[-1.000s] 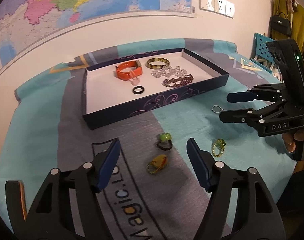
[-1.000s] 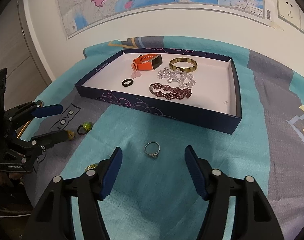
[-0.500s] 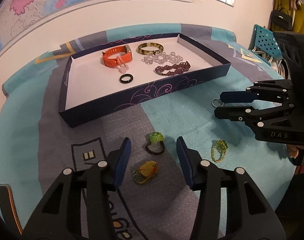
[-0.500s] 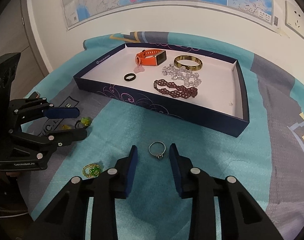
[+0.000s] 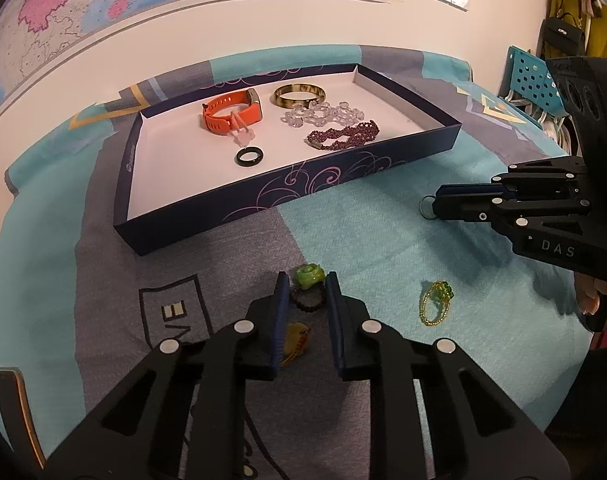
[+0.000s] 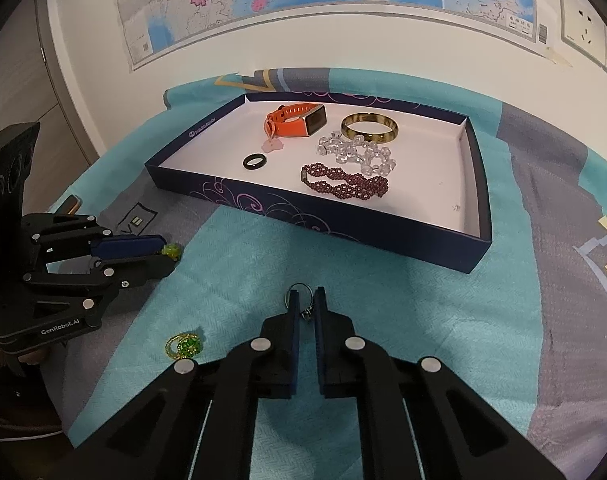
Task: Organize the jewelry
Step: 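Grasp the silver ring with the right tool while the left tool grasps the green-beaded hair tie, then lift the silver ring and hair tie and carry them toward the box with both tools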
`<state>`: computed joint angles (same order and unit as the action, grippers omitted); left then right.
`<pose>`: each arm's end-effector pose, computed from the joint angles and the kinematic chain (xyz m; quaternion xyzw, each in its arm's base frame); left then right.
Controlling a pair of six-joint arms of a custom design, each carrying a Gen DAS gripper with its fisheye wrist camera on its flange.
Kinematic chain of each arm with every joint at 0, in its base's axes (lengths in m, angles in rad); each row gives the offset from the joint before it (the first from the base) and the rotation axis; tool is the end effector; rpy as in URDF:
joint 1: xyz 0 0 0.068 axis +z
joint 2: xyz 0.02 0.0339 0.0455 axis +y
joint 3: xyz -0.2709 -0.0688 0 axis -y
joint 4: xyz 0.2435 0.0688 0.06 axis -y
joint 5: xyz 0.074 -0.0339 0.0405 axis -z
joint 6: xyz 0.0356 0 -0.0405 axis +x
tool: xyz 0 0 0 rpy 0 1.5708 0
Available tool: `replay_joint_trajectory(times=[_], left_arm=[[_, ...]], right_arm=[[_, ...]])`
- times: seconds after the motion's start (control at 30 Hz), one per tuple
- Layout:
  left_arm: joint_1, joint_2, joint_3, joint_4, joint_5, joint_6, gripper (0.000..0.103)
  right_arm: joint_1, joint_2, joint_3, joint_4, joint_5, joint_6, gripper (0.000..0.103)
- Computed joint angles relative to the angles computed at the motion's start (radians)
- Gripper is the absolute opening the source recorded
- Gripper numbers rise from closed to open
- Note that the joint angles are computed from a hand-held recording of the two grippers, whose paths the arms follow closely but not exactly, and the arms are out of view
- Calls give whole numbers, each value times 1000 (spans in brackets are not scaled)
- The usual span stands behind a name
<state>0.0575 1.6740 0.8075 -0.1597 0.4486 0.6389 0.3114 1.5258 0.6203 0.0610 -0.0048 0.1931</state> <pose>0.3066 0.0022 0.1455 0.3265 0.8825 -0.1119 0.3196 0.2647 0.0854 0.1477 -0.0561 0.9331 0.0908 0.3434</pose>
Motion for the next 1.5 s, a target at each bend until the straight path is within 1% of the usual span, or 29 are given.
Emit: replay_joint_trajectory(times=[0.07, 0.13, 0.17, 0.2, 0.27, 0.3, 0.37, 0.47, 0.6, 0.77, 0.87, 1.17, 1.5], left_arm=[[1, -2, -2, -1, 3, 2, 18], [1, -1, -2, 0, 4, 1, 18], [1, 1, 0, -1, 5, 1, 18], [1, 2, 1, -2, 6, 1, 18], [3, 5, 4, -5, 8, 3, 18], [4, 7, 6, -6, 10, 3, 18], [5, 8, 6, -7, 12, 4, 18], [5, 9, 7, -8, 14, 4, 18], [6, 9, 7, -10, 17, 4, 18], [8, 10, 9, -13, 21, 4, 18], [8, 10, 6, -9, 19, 4, 18], [10, -3, -3, -4, 32, 3, 18], [6, -34, -10, -11, 45, 5, 18]], right_arm=[[-3, 0, 0, 0, -4, 3, 6], [-17, 0, -2, 3, -19, 17, 11], [-19, 3, -1, 0, -25, 15, 17], [-16, 3, 0, -1, -23, 13, 19], [0, 4, 5, -8, -6, 4, 20], [5, 8, 8, -10, -3, 1, 24], [10, 14, 12, -7, -8, 1, 29], [35, 29, 30, -20, 39, -9, 28], [43, 42, 46, -31, 75, -20, 16], [57, 43, 48, -32, 102, -33, 16], [54, 34, 40, -24, 101, -28, 16], [11, -17, 1, 12, 24, -4, 16], [-7, -33, -14, 37, -1, 1, 16]])
